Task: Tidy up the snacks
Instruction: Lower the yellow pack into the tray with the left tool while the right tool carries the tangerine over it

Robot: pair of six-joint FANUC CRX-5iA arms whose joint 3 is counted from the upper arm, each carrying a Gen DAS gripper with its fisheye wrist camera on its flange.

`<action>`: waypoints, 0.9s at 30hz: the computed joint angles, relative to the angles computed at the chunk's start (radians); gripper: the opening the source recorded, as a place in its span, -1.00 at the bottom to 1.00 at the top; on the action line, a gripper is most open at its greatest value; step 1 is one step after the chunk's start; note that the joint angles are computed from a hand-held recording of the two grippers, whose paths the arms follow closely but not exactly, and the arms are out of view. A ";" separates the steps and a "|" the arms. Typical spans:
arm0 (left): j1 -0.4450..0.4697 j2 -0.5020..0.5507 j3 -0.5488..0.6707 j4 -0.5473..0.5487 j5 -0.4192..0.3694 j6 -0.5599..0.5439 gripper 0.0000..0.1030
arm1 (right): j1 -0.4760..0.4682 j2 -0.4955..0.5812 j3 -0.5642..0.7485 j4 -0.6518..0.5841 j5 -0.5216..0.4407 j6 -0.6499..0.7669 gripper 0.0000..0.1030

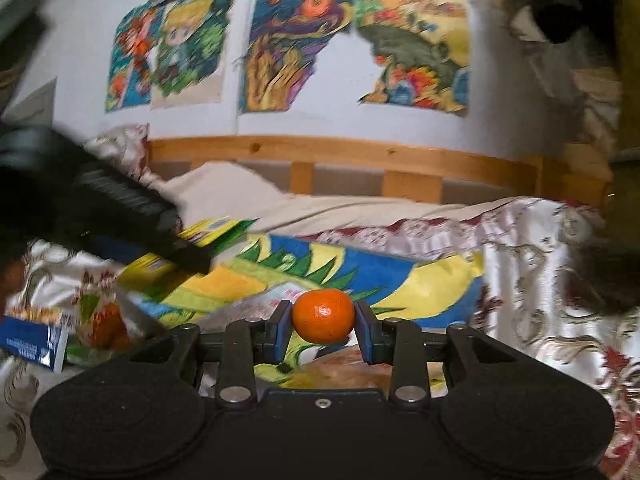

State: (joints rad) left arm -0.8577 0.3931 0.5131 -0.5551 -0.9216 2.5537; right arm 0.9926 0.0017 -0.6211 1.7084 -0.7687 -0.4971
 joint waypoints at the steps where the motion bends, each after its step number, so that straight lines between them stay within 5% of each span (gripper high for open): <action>1: 0.011 0.011 0.005 0.008 0.008 0.000 0.04 | -0.003 0.009 0.006 0.000 0.013 0.008 -0.32; 10: 0.052 0.084 0.041 0.056 0.045 -0.064 0.04 | 0.009 0.088 0.068 -0.074 0.027 0.104 -0.32; 27: 0.057 0.124 0.065 0.087 0.026 -0.070 0.05 | 0.005 0.102 0.077 -0.094 0.030 0.080 -0.28</action>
